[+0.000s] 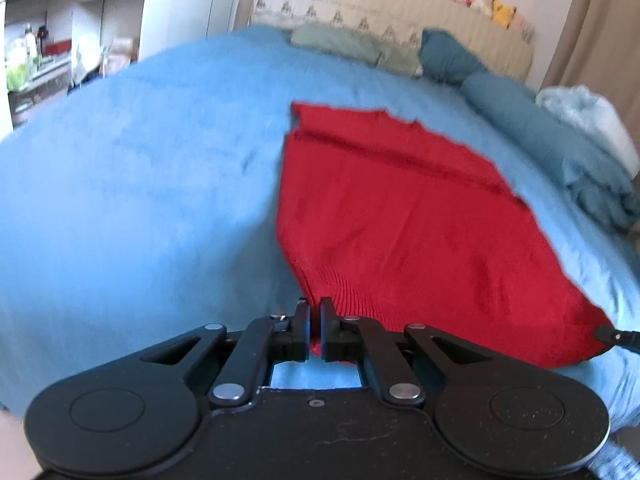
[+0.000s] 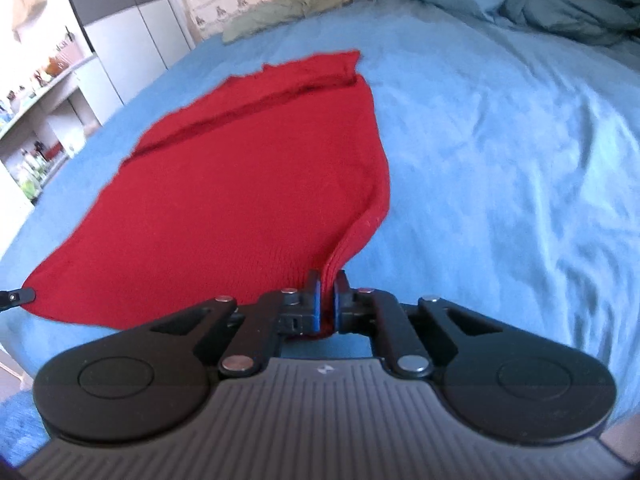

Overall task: Fold small clothes
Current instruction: 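Grasp the hem with both grippers and lift it toward the collar, then lay the hem onto the collar and open both grippers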

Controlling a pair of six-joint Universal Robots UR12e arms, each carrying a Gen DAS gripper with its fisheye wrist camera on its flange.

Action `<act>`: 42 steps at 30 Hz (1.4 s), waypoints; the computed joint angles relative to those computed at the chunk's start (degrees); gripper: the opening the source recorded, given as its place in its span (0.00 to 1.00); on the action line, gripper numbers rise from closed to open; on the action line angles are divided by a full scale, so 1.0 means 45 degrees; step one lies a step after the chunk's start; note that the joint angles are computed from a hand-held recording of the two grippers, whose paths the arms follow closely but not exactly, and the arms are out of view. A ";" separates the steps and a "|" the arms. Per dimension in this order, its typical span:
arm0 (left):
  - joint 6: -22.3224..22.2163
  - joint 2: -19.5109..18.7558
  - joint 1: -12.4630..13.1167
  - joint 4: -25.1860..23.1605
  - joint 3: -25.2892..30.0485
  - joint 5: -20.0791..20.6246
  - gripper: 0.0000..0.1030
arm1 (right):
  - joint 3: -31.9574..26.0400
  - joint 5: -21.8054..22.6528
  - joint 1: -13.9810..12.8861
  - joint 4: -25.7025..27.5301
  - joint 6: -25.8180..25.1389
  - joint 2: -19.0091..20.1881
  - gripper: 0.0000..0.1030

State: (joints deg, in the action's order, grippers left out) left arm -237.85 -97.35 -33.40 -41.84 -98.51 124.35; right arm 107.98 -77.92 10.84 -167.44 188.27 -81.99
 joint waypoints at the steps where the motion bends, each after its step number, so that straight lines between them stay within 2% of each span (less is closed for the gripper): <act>1: 0.0143 -0.0009 0.0001 0.0162 0.0091 0.0166 0.04 | -0.0077 0.0190 -0.0046 -0.0108 0.0098 -0.0013 0.21; 5: 0.0940 -0.0172 0.0200 0.1296 0.0486 0.0633 0.04 | -0.0646 0.0954 -0.0221 -0.0633 0.0626 0.0159 0.20; 8: 0.1746 -0.0471 0.0604 0.2283 0.0938 0.0855 0.04 | -0.1498 0.1469 -0.0320 -0.1091 0.1116 0.0642 0.20; 12: 0.2627 -0.1142 0.1499 0.3469 0.1817 0.0926 0.04 | -0.3370 0.1916 -0.0451 -0.1558 0.1921 0.1801 0.20; 15: 0.3396 -0.1974 0.2326 0.3921 0.2914 0.1018 0.04 | -0.5589 0.1904 -0.0470 -0.1412 0.2685 0.3209 0.20; 17: 0.3623 -0.2686 0.2964 0.4081 0.3763 0.0792 0.04 | -0.7395 0.1700 -0.0417 -0.1015 0.3177 0.4373 0.20; 19: 0.3536 -0.3403 0.3514 0.3720 0.4549 0.0678 0.04 | -0.9549 0.1270 -0.0232 -0.0106 0.3200 0.5732 0.20; 22: 0.2478 -0.4490 0.4247 0.3018 0.5430 0.0099 0.04 | -1.2414 0.0713 -0.0007 0.1093 0.2701 0.7728 0.20; 24: 0.1675 -0.4996 0.4627 0.2612 0.5622 -0.0601 0.04 | -1.4194 0.0287 0.0110 0.2380 0.2177 0.8999 0.20; 27: 0.0971 -0.5367 0.4945 0.1910 0.5591 -0.1245 0.04 | -1.5815 -0.0330 0.0242 0.3942 0.1421 1.0148 0.20; 30: 0.1419 -0.5364 0.5091 0.1766 0.5427 -0.1551 0.04 | -1.6845 -0.0418 0.0227 0.4569 0.1399 1.0795 0.20; 32: 0.1692 -0.5239 0.5176 0.1687 0.5364 -0.1880 0.09 | -1.7452 -0.0346 0.0198 0.4943 0.1453 1.1078 0.25; 33: 0.1707 -0.5110 0.5178 0.1677 0.5285 -0.1934 0.21 | -1.7591 -0.0418 0.0197 0.5077 0.1470 1.1111 0.37; 34: 0.1753 -0.5057 0.5168 0.1428 0.5388 -0.1834 0.48 | -1.7516 -0.0498 0.0198 0.5004 0.1440 1.1037 0.68; 36: 0.2221 -0.4877 0.5004 0.0992 0.5466 -0.1128 0.68 | -1.6598 -0.1138 0.0323 0.4596 0.1236 1.0436 0.99; 37: 0.2808 -0.4796 0.4934 0.1027 0.5471 -0.0911 0.68 | -1.6031 -0.1166 0.0346 0.4221 0.1146 1.0105 0.99; 40: 0.4341 -0.4636 0.4624 0.0385 0.5605 -0.0977 0.71 | -1.4926 -0.0367 0.0358 0.4566 0.1045 0.9280 0.99; 41: 0.4626 -0.4520 0.4535 0.0146 0.5531 -0.1377 0.72 | -1.4645 -0.0146 0.0381 0.4732 0.0914 0.9082 0.99; 42: 0.4490 -0.4384 0.4528 -0.0038 0.5391 -0.2125 0.73 | -1.4400 -0.0047 0.0426 0.4911 0.0727 0.8909 0.99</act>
